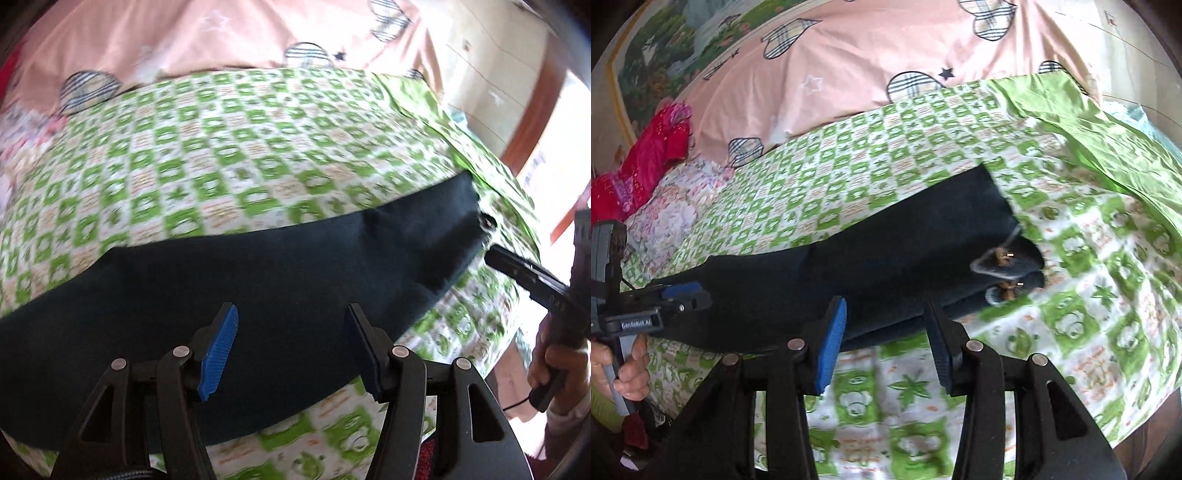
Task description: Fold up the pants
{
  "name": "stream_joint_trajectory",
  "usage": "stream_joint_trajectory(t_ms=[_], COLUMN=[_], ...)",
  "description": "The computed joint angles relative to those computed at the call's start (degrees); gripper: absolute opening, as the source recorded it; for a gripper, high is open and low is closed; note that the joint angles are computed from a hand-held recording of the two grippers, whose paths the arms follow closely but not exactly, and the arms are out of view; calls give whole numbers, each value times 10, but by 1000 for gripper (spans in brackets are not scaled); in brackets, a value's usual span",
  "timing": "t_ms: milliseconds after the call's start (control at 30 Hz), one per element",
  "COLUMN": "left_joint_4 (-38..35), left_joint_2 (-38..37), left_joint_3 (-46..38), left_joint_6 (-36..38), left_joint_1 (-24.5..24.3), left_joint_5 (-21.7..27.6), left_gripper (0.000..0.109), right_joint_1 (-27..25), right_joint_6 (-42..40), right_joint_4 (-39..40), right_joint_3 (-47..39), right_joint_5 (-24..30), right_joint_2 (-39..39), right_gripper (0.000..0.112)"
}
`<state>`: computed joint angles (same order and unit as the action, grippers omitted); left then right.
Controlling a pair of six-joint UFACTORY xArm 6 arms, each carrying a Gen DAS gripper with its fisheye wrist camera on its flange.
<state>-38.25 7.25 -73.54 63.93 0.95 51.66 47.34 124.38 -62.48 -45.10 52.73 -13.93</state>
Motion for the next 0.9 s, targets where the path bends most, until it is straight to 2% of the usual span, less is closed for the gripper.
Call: stream_joint_trajectory(t_ms=[167, 333, 567, 700, 733, 800, 867, 900], left_joint_4=[11, 18, 40, 55, 58, 63, 64, 65], left_joint_2=[22, 65, 192, 254, 262, 275, 285, 284], left_joint_3=[-41, -106, -301, -386, -395, -410, -421, -417], left_joint_6=[0, 3, -35, -61, -66, -70, -70, -67], left_joint_1=[-39, -79, -140, -169, -173, -182, -184, -187], left_joint_5=[42, 73, 203, 252, 257, 266, 280, 282], left_gripper=[61, 61, 61, 61, 58, 49, 28, 23], right_joint_1=[1, -14, -41, -63, -67, -69, -70, -70], right_joint_6=[46, 82, 154, 203, 220, 229, 221, 220], right_joint_4=[0, -10, -47, -76, -85, -92, -87, -86], right_joint_3=[36, 60, 94, 112, 117, 119, 118, 119], right_joint_5=[16, -1, -35, -70, -77, -81, -83, -83], right_joint_2=[-31, -46, -72, -83, -85, -84, -82, -82], right_gripper=[45, 45, 45, 45, 45, 35, 18, 13])
